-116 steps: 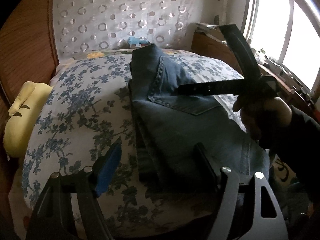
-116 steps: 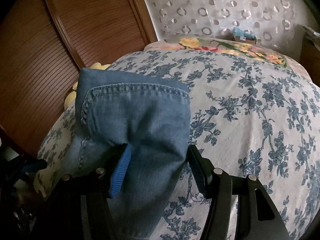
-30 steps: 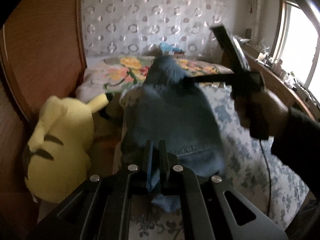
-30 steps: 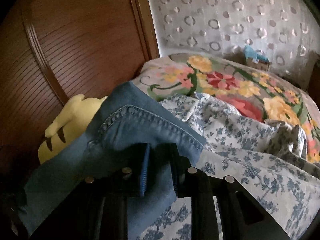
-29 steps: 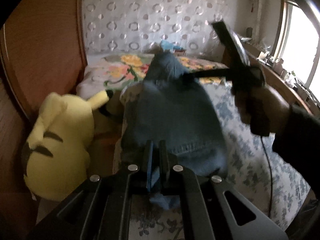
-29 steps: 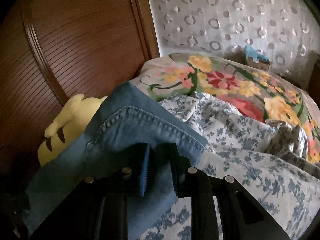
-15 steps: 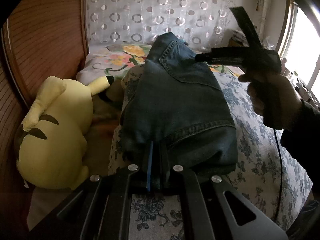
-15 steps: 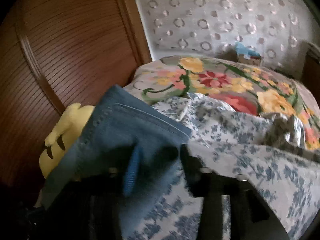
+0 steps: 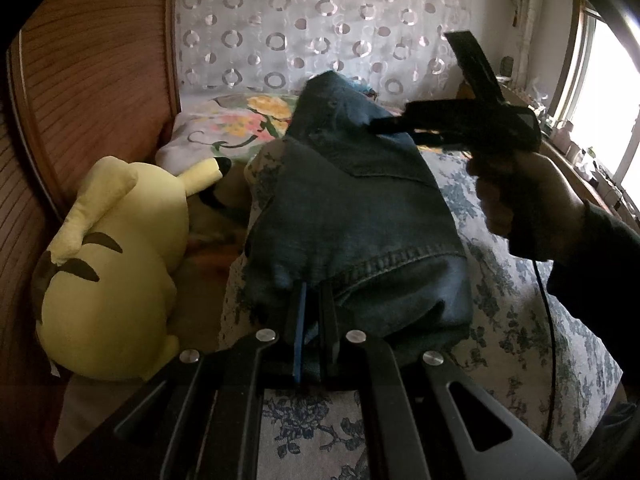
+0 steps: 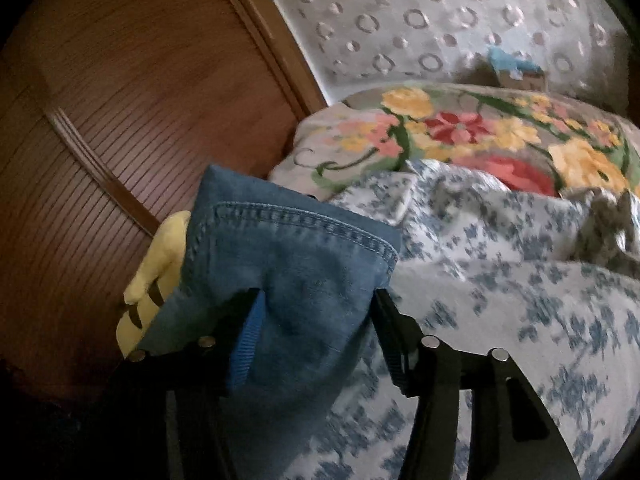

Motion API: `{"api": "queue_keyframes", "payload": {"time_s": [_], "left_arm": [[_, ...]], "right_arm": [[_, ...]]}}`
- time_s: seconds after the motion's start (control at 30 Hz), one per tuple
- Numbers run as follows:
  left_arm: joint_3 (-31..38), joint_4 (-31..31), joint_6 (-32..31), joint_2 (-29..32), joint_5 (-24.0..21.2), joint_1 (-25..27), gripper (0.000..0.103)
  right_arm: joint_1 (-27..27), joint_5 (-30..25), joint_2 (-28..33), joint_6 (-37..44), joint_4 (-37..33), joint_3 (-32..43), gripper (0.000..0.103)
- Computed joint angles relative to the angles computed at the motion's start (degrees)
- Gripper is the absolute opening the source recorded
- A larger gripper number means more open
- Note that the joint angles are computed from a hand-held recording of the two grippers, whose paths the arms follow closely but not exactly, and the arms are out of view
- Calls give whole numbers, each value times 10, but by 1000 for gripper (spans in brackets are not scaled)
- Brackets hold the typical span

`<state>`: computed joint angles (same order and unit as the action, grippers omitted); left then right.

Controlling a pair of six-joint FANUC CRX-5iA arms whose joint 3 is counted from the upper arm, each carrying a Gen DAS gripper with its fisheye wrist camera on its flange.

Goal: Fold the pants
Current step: 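Carry the held jeans toward the yellow plush toy with the right gripper, then lower the folded jeans beside the yellow plush and open the right gripper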

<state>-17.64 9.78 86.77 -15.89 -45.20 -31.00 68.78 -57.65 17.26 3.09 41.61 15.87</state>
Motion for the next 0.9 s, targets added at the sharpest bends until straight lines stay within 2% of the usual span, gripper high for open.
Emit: {"api": "queue_keyframes", "payload": {"time_s": [0.2,0.37,0.43,0.53,0.73,0.77,0.83,0.9], "left_arm": [[4,-11,21,-9,4,-1,5],[21,-32,42,-9,-1,-8,5],[28,-39,51,-10,-5,-11,5],[37,-52,59,-11,-12,-18,7],[56,-81,86,-20,-13,-39,38],[61,-87,92,-21,-14,-45,46],[68,-94,99,-23,-17,-55,52],[79,-116,116,-24,-23,-71,70]], "right_arm": [[-9,-10,29,49,-12,38,54],[0,-29,20,36,-5,26,54],[12,-59,19,32,2,31,54],[37,-79,0,12,36,5,54],[101,-136,-39,-58,101,-44,54],[112,-141,-45,-70,110,-52,54],[136,-161,-50,-90,125,-55,54],[151,-171,-52,-94,135,-57,54]]}}
